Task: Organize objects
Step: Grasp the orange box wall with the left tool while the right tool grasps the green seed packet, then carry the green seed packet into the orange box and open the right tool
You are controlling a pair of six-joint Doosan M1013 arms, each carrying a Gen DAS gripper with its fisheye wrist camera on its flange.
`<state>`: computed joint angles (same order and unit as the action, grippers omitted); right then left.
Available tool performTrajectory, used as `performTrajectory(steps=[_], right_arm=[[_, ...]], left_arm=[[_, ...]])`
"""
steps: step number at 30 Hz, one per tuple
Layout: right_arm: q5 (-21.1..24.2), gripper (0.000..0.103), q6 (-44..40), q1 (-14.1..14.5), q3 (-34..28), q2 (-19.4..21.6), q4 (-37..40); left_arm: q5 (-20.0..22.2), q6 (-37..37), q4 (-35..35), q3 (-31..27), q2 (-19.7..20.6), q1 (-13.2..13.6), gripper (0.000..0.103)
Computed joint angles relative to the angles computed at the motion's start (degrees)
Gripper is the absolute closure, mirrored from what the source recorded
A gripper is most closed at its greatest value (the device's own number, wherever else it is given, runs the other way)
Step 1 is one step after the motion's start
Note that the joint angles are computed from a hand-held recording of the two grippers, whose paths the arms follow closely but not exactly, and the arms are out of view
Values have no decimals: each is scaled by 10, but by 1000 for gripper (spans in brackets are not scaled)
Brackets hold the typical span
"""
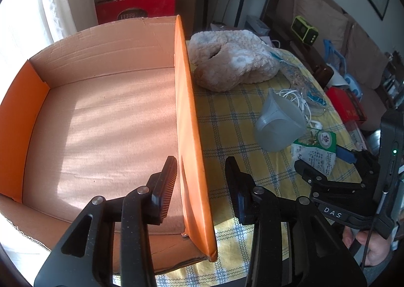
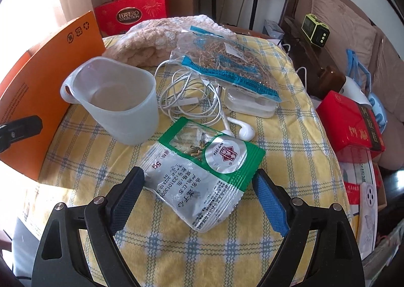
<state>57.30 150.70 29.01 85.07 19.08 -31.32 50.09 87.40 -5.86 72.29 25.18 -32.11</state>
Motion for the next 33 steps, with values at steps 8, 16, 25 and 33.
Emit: performTrajectory(steps=[8,16,25,33], right_arm=[[-10,46,7,1,-3,3,-3],[-45,88,-14,3,5,-7,21],[-60,93,10,6,12,-27,3],[-77,94,26,0,16,-47,-6]], left_arm=[[1,2,-3,0,0,1,67],[0,4,-6,1,-1,2,68],[-4,0,1,4,-3,5,87],[-6,-5,2,5,-4,5,87]])
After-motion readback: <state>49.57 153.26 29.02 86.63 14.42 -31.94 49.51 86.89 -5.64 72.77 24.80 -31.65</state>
